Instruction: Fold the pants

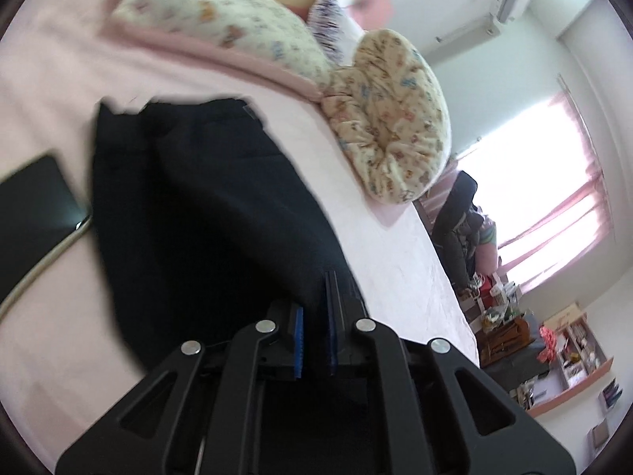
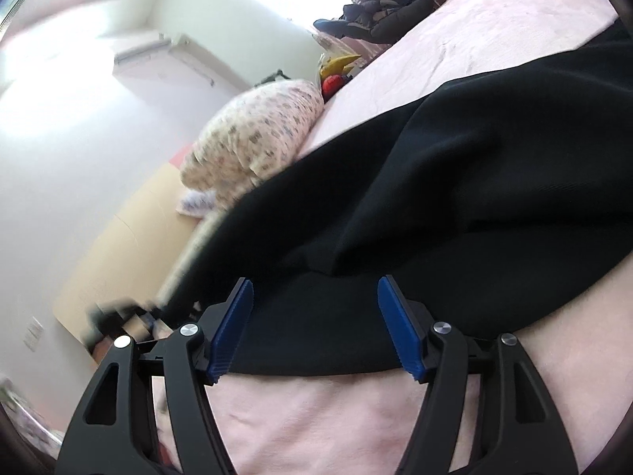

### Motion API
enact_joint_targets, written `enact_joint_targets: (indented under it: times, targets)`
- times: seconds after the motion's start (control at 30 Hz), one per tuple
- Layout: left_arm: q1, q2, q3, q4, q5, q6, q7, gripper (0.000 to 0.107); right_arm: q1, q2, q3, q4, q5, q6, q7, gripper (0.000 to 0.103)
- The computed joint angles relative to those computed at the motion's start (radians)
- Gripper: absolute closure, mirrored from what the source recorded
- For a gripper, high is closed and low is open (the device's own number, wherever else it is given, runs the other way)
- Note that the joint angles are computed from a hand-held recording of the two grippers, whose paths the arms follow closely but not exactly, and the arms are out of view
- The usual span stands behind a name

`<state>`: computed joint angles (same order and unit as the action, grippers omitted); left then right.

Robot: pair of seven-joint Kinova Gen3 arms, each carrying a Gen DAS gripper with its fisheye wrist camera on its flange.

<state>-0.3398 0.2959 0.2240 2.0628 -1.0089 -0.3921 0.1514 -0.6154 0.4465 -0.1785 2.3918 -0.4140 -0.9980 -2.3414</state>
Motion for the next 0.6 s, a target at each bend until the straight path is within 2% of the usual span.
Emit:
enact_joint_targets:
  times: [0.07,0.13,0.2,0.27,0.33,0.37,0.4,0.43,0.5,0.53,0.6]
  targets:
    - [0.047,0.008,-0.088,0.064,0.081,-0.068,-0.059,0.099,0.085,0.006,-0.069,0.025,0.064,-0.050,-0.081,0.035]
    - [0.070,0.023,-0.130,0.114,0.163,-0.114,-0.140,0.098,0.177,0.000,-0.132,0.031,0.146,-0.041,-0.163,0.035]
    - [0.048,0.059,-0.098,0.123,0.217,-0.121,-0.178,0.098,0.215,-0.025,-0.138,0.017,0.206,0.029,-0.240,0.035]
    - [0.013,0.073,-0.043,0.104,0.235,-0.086,-0.208,0.096,0.180,-0.050,-0.085,-0.002,0.229,0.100,-0.317,0.036]
    - [0.044,0.053,-0.062,0.101,0.301,-0.043,-0.288,0.088,0.153,-0.050,-0.062,-0.014,0.204,0.119,-0.398,0.039]
    - [0.064,0.044,-0.078,0.103,0.342,-0.025,-0.326,0.075,0.155,-0.045,-0.067,-0.034,0.182,0.141,-0.423,0.048]
    - [0.066,0.042,-0.079,0.107,0.371,-0.022,-0.348,0.066,0.144,-0.050,-0.054,-0.052,0.165,0.179,-0.431,0.050]
    - [0.049,0.041,-0.069,0.117,0.391,-0.037,-0.354,0.066,0.123,-0.051,-0.038,-0.075,0.134,0.220,-0.424,0.051]
    - [0.005,0.042,-0.037,0.129,0.390,-0.054,-0.342,0.066,0.129,-0.042,-0.061,-0.135,0.069,0.301,-0.366,0.054]
    - [-0.007,0.042,-0.028,0.128,0.385,-0.051,-0.338,0.066,0.134,-0.031,-0.077,-0.170,0.028,0.342,-0.332,0.054]
    - [-0.012,0.037,-0.021,0.122,0.387,-0.033,-0.343,0.065,0.107,-0.021,-0.054,-0.224,-0.053,0.423,-0.269,0.054]
